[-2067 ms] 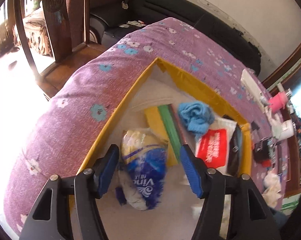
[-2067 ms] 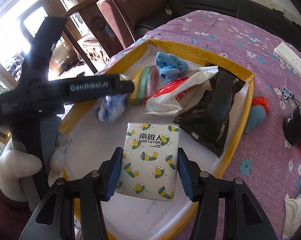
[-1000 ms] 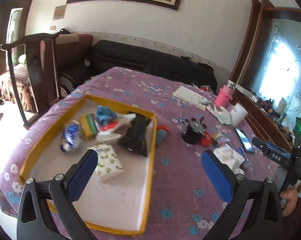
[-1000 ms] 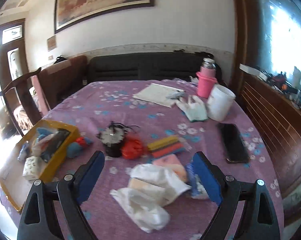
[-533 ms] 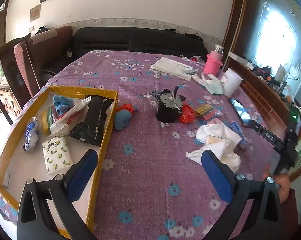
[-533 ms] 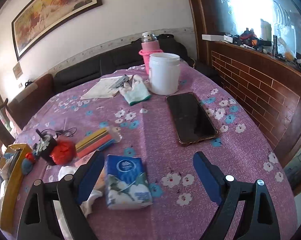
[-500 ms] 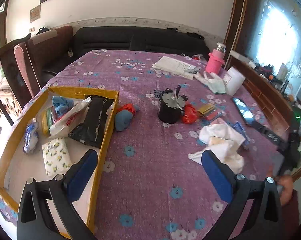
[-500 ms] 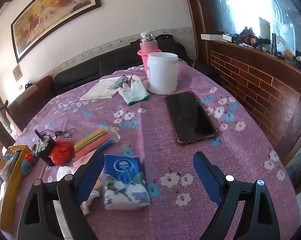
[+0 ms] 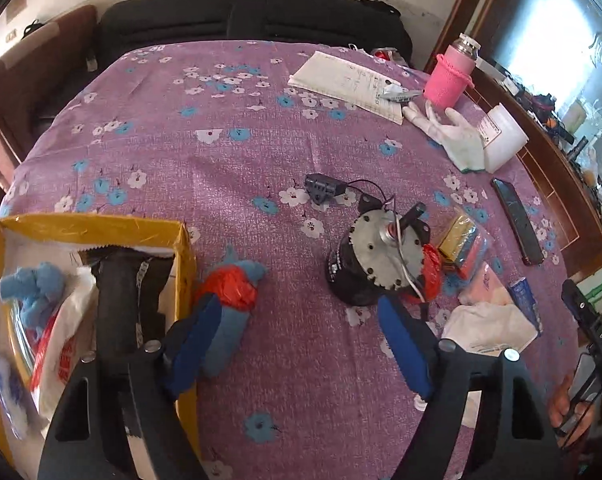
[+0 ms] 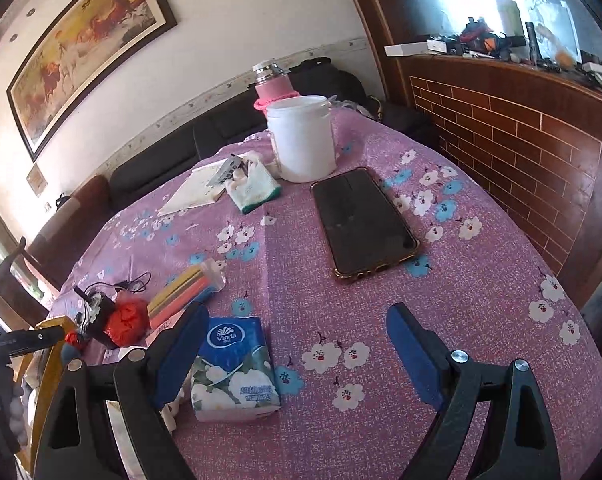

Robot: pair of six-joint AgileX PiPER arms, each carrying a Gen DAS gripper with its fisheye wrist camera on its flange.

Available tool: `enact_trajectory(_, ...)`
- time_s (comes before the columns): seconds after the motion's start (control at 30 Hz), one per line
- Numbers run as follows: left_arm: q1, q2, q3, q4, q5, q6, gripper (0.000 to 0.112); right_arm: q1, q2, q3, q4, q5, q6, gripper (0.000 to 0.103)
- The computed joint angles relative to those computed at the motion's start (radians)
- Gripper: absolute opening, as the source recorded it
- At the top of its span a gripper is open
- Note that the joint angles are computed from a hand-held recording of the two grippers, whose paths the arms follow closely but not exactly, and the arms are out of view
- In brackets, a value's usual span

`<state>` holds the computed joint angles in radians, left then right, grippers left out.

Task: Organize soft objects
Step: 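Grasp the blue knitted toy with the left gripper and lift it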

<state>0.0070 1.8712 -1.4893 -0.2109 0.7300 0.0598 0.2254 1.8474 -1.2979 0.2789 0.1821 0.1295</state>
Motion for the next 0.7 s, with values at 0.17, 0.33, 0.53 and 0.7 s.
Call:
enact_trajectory(0.17,-0.009,0.044,-0.055,0.074,0.019,-0.022,0.08,-0.011,0.011,-0.014,0.09,0.026,-0.083,0.093)
enact_trajectory(0.33,0.001,0.103,-0.119,0.026,0.079,0.024,0.08,0.0,0.019,-0.026,-0.062,0.034,0.062,0.093)
enact_trajectory(0.53,0.107,0.049,-0.09,-0.417,0.277,0.352,0.08,-0.006,0.038,-0.048,-0.059,0.063,0.068,0.093)
enact_trajectory(0.7,0.002,-0.032,0.018,-0.058,0.057,0.14,0.08,-0.004,0.041,-0.051,-0.071,0.068,0.079,0.093)
